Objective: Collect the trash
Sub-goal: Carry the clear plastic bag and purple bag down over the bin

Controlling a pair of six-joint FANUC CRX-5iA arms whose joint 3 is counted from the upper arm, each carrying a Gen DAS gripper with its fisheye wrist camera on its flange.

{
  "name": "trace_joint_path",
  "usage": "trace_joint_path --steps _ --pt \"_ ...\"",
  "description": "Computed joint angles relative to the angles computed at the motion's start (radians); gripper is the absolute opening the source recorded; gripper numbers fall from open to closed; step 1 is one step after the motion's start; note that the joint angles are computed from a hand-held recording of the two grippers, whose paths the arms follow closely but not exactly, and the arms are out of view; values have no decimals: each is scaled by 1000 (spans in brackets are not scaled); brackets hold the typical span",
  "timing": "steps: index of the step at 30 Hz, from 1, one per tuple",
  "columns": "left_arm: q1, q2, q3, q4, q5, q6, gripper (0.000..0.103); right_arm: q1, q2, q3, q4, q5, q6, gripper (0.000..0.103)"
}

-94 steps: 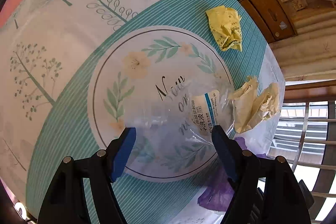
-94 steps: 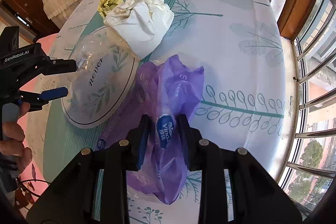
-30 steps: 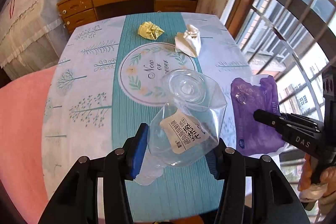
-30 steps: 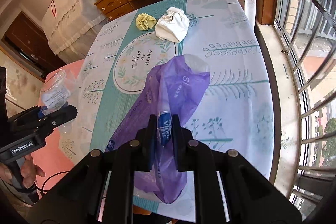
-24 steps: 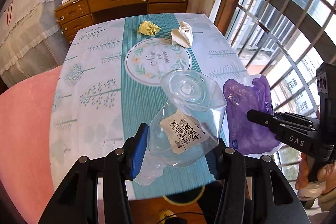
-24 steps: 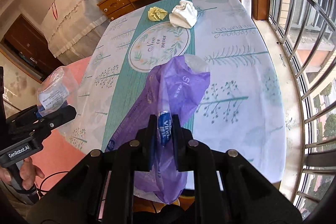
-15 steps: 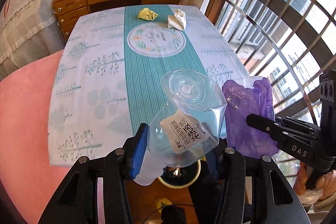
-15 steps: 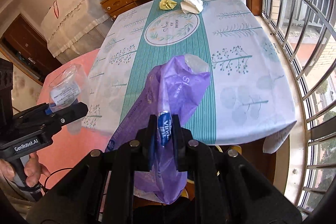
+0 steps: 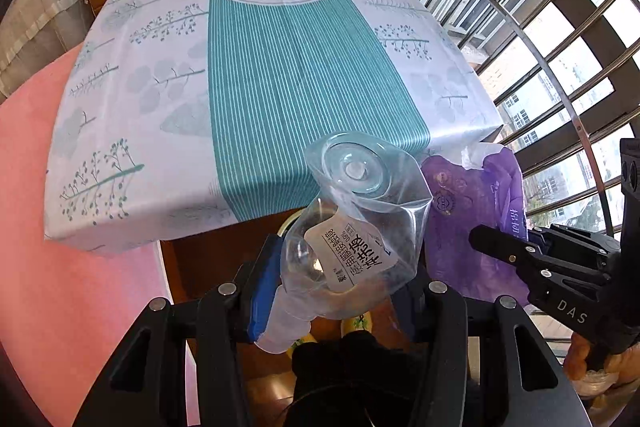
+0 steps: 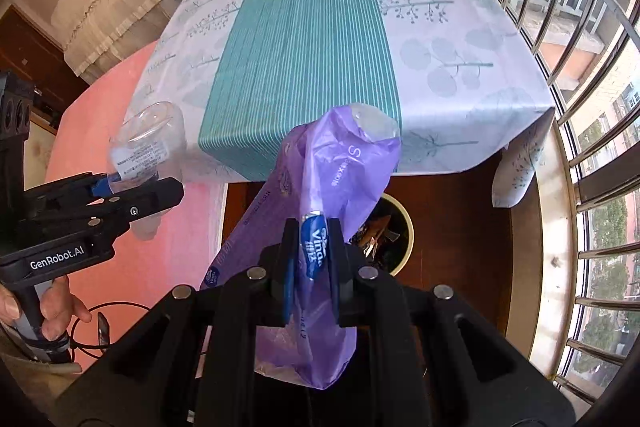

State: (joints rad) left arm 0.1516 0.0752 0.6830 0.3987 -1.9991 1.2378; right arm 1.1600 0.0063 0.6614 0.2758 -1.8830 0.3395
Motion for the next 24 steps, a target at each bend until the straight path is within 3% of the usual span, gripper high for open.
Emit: trace_joint_path --steps 5,12,18,24 --pt "-65 -72 -189 -72 85 -10 50 -31 -88 -216 -85 77 -47 11" --pt "-165 -143 -504 -157 284 47 50 -91 -199 -554 -198 244 -45 11" --pt "-217 -134 -739 -184 482 74 50 -145 -216 -780 -245 409 6 11" --pt "-239 -70 -885 -200 643 68 51 -185 -208 -950 -272 578 41 11"
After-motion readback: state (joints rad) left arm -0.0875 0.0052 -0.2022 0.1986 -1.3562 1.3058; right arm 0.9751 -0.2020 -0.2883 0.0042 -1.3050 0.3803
